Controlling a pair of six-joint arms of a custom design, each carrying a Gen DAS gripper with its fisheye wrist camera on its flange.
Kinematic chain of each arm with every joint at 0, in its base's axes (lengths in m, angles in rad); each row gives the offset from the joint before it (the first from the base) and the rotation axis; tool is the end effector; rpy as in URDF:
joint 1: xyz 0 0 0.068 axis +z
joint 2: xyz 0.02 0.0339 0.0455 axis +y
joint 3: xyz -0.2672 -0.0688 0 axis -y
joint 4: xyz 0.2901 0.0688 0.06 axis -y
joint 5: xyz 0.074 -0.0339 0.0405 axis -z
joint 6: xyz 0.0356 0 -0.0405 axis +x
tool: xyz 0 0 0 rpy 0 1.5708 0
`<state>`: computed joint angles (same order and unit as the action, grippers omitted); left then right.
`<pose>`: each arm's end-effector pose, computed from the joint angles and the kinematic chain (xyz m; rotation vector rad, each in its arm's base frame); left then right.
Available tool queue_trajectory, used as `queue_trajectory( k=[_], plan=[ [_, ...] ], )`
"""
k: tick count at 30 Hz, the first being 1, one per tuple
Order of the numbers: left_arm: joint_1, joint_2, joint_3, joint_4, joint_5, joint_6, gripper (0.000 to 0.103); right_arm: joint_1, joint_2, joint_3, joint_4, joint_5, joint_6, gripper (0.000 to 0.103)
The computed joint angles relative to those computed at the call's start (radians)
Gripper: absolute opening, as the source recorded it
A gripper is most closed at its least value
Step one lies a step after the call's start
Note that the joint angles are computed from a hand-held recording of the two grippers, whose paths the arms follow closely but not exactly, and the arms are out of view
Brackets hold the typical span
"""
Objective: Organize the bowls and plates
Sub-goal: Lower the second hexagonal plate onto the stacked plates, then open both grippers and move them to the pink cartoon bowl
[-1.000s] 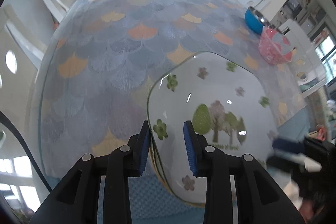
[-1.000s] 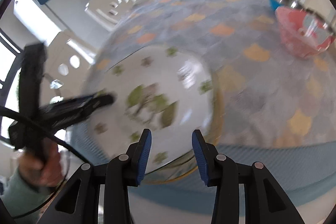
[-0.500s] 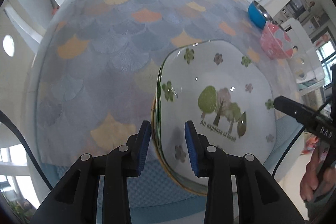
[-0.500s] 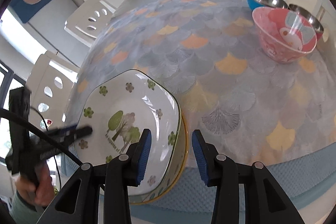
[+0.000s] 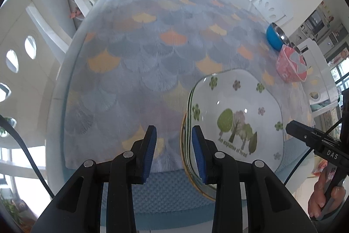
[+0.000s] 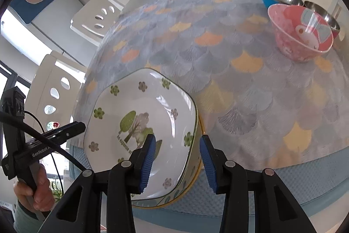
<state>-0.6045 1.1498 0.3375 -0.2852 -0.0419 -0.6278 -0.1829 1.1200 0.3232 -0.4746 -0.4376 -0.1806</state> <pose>0.1686 -0.1146 0.0905 -0.0453 2.7121 -0.3316 0.1803 -0.0180 0.0870 -0.0882 2.7247 0.5216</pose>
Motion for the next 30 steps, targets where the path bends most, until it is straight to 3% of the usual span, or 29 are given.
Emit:
queue_trajectory(
  k=[8,15,16,19,20,22,27,30],
  plan=[
    [-0.018,-0.004,0.034,-0.010,-0.013,0.009,0.031,-0.033,-0.039,0.002,-0.059,-0.009,-0.010,0.040],
    [-0.077,0.004,0.140,-0.110,-0.120,0.043,0.032,-0.117,-0.112,0.042,-0.156,-0.015,-0.078,0.042],
    [-0.089,0.015,0.170,-0.131,-0.145,0.048,0.038,-0.151,-0.106,0.062,-0.168,-0.032,-0.100,0.045],
    [-0.126,0.052,0.257,-0.168,-0.209,0.059,0.046,-0.244,-0.066,0.121,-0.180,-0.083,-0.150,0.055],
    [-0.141,0.077,0.295,-0.179,-0.228,0.059,0.061,-0.270,-0.043,0.144,-0.181,-0.096,-0.165,0.055],
    [-0.175,0.142,0.376,-0.189,-0.268,0.049,0.078,-0.328,0.017,0.200,-0.188,-0.120,-0.204,0.055],
    [-0.243,0.358,0.617,-0.165,-0.286,0.051,0.078,-0.469,0.224,0.392,-0.229,-0.158,-0.314,0.055],
    [-0.246,0.540,0.803,-0.140,-0.200,0.041,0.078,-0.540,0.383,0.545,-0.250,-0.173,-0.357,0.056]
  ],
)
